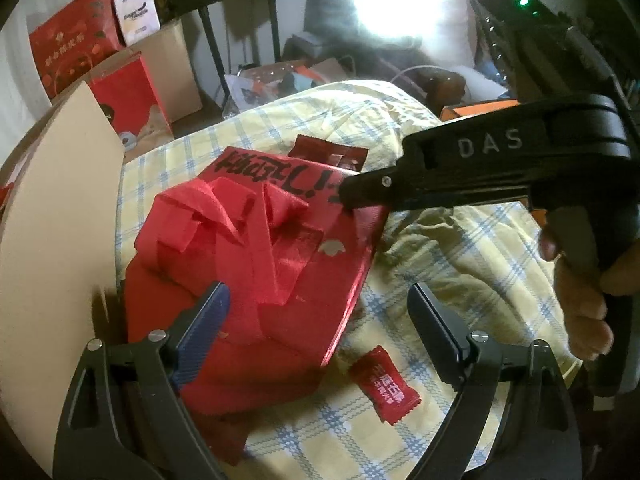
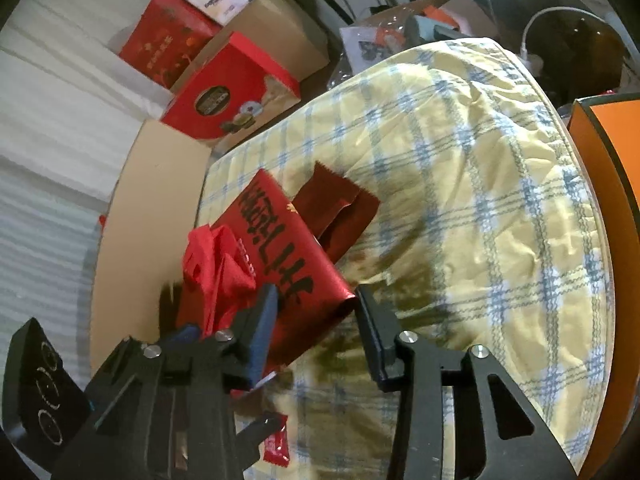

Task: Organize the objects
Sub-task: 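Close both grippers on the red cat-printed bag and lift it, then carry the cat-printed bag over the cardboard box and lower it in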

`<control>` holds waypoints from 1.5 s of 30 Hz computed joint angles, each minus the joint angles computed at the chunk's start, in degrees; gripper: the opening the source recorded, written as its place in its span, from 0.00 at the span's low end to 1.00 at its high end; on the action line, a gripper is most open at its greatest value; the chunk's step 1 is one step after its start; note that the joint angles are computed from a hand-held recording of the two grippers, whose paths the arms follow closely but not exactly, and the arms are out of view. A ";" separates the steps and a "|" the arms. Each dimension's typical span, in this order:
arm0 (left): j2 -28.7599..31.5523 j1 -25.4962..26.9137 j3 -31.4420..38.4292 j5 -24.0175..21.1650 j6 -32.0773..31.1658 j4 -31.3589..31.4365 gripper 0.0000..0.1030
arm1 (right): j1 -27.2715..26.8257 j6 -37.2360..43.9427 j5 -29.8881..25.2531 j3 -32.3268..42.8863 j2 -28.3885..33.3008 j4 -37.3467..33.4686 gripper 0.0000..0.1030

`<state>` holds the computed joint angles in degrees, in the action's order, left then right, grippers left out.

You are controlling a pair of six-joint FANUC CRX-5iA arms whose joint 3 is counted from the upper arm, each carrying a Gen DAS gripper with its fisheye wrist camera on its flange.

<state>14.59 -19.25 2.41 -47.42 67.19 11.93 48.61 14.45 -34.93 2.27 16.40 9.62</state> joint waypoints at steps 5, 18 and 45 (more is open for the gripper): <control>-0.29 -0.18 -0.03 0.71 0.28 -1.63 0.86 | 0.35 1.06 1.71 -0.81 -1.54 -0.17 0.38; -2.04 -0.96 0.23 2.46 3.41 -9.17 0.57 | 1.60 -0.03 3.44 -0.08 -3.17 2.95 0.38; -5.45 7.14 -1.44 -6.30 -7.78 23.17 0.15 | 4.32 -15.13 1.93 -10.62 -10.70 17.32 0.38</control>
